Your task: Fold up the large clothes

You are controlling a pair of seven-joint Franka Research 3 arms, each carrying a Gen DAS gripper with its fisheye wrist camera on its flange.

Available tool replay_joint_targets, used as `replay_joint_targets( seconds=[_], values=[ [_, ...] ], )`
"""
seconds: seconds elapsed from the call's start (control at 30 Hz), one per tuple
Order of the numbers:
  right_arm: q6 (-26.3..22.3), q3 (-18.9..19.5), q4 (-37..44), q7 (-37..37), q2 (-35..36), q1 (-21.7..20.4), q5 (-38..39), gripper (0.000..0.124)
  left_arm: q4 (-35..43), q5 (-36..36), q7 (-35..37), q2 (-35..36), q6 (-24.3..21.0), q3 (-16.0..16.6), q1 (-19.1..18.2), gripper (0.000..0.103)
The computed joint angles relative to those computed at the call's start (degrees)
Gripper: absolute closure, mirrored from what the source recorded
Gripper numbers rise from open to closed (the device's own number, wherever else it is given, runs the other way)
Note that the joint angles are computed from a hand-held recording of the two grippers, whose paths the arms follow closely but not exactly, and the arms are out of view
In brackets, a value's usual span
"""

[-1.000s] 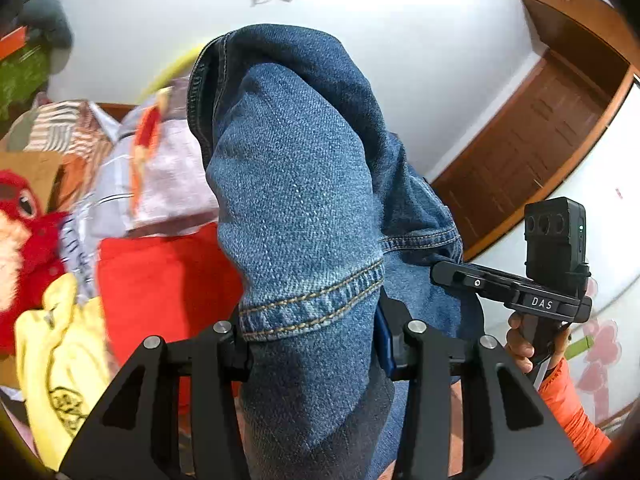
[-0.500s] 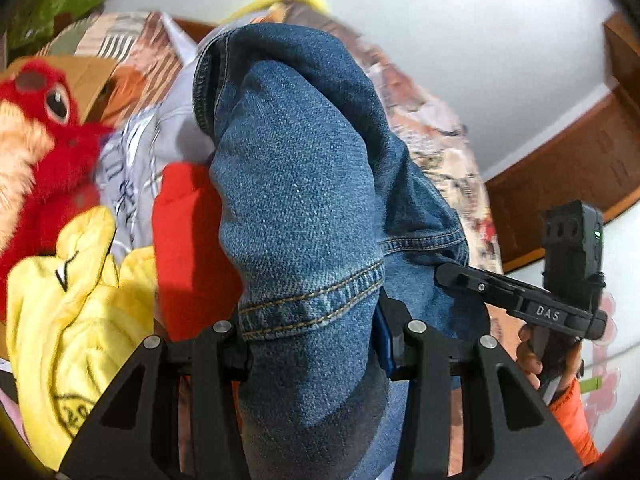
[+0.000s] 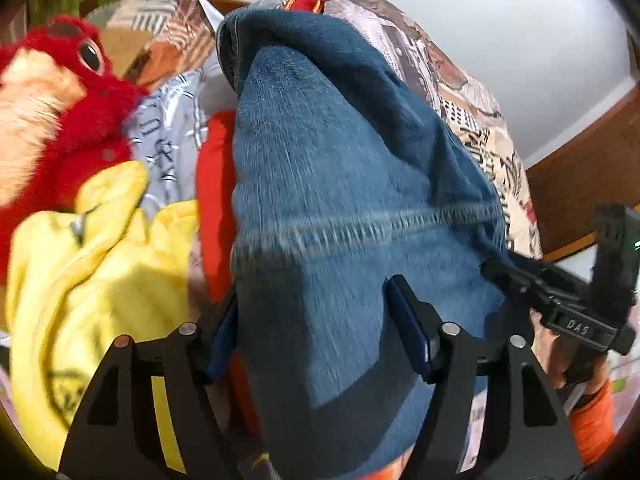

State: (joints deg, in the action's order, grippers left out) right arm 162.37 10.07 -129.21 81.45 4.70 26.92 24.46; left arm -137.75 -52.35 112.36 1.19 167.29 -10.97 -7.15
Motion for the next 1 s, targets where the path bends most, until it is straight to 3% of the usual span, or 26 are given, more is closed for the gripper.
replay_joint_targets(
  seconds=[0.07, 0.13, 0.2, 0.4, 0.47, 0.63, 0.83, 0.93, 1.0],
  values=[
    [-0.1, -0.7, -1.9, 3.7, -2.0, 0.6, -4.6, 0.066, -3.5, 8.7, -7.7, -2.6, 2.4, -0.1, -0.7, 0.034],
    [-1.4, -0.5, -4.6, 2.6, -5.4, 0.3, -2.3, 0.066, -7.4, 18.5, -16.5, -5.8, 4.7, -0.4, -1.2, 0.034],
    [-2.4, -0.6, -6.4, 2.4, -7.8, 0.2, -1.4, 0.066, -10.2, 23.6, -20.8, -8.7, 4.9, -0.6, -1.4, 0.034],
    [0.2, -0.7, -13.2, 4.4, -17.7, 1.3, -0.9, 0.066, -18.0, 41.5, -38.9, -22.4, 5.1, -9.4, 5.1, 0.034],
    [1.0, -1.4, -15.3, 3.1, -22.2, 2.8, 1.8, 0.066, -19.0, 44.7, -42.6, -28.0, 3.8, -11.8, 6.5, 0.034],
    [5.8, -0.8, -19.3, 3.9, -32.5, 4.6, 2.7, 0.066, -21.5, 49.6, -48.6, -42.9, 2.9, -14.4, 6.3, 0.034],
    [13.2, -1.0, -24.3, 3.8, -45.1, 10.0, 3.4, 0.066, -23.7, 54.1, -55.9, -59.5, 2.5, -17.3, 5.3, 0.034],
    [17.7, 2.9, -27.3, 6.4, -50.0, 8.5, 1.5, 0.066, -24.7, 56.6, -60.2, -67.7, 0.9, -20.5, 6.0, 0.034],
    [20.4, 8.2, -29.4, 9.7, -54.1, 4.8, -0.1, 0.066, -25.3, 58.3, -63.2, -72.9, -0.4, -23.0, 6.2, 0.034]
  ],
)
